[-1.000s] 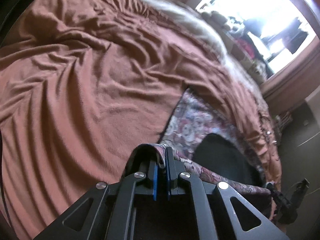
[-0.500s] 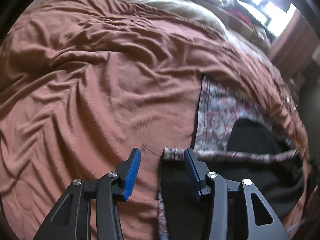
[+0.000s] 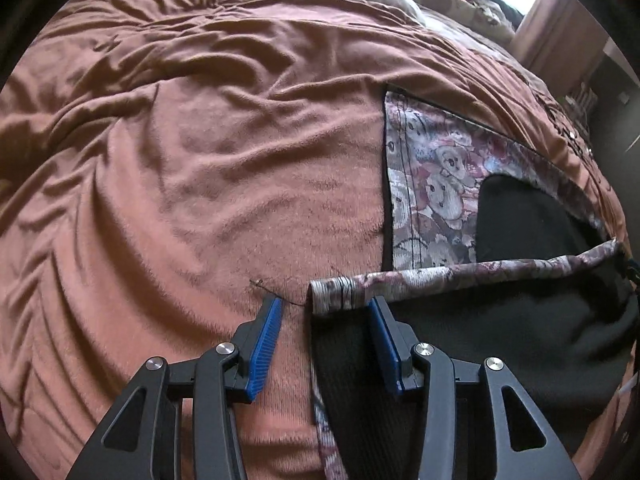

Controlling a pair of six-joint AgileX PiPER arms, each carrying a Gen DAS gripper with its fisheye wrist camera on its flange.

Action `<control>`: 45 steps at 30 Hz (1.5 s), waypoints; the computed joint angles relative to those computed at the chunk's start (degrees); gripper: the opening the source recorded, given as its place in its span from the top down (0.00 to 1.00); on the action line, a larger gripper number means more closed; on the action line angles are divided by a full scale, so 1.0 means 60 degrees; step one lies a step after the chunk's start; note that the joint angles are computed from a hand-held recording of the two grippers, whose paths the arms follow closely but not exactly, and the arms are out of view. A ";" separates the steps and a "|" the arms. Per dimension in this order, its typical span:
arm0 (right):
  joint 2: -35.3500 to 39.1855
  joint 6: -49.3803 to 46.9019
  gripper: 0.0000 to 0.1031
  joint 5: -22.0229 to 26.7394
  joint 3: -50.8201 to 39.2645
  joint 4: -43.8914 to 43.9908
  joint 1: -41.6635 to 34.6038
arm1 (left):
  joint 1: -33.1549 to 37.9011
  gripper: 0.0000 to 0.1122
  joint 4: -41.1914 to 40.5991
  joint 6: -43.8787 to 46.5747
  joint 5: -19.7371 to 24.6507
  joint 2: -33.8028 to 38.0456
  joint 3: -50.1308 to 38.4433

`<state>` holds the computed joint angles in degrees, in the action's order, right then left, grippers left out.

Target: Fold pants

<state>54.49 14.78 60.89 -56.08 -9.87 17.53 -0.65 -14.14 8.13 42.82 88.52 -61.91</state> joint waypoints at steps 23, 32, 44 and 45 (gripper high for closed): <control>-0.0501 0.0622 0.96 -0.0144 -0.0033 -0.0409 -0.0363 | -0.1642 0.93 0.2598 -0.1958 0.0742 0.0397 -0.3232; -0.0831 0.1195 0.97 -0.0330 0.0250 -0.0521 -0.0695 | -0.2287 0.93 0.3589 -0.2817 0.1436 0.2484 -0.6020; -0.0135 0.1654 0.97 -0.1269 0.0393 -0.0846 -0.1049 | -0.2441 0.93 0.4132 -0.3254 0.2021 0.5028 -0.8665; -0.0051 0.1805 0.97 -0.1356 0.0405 -0.0989 -0.1005 | -0.2436 0.93 0.4164 -0.3312 0.2067 0.5226 -0.8830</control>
<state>54.18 25.61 52.75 -53.65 -15.80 11.50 -15.27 10.85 -11.74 55.23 119.88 -114.90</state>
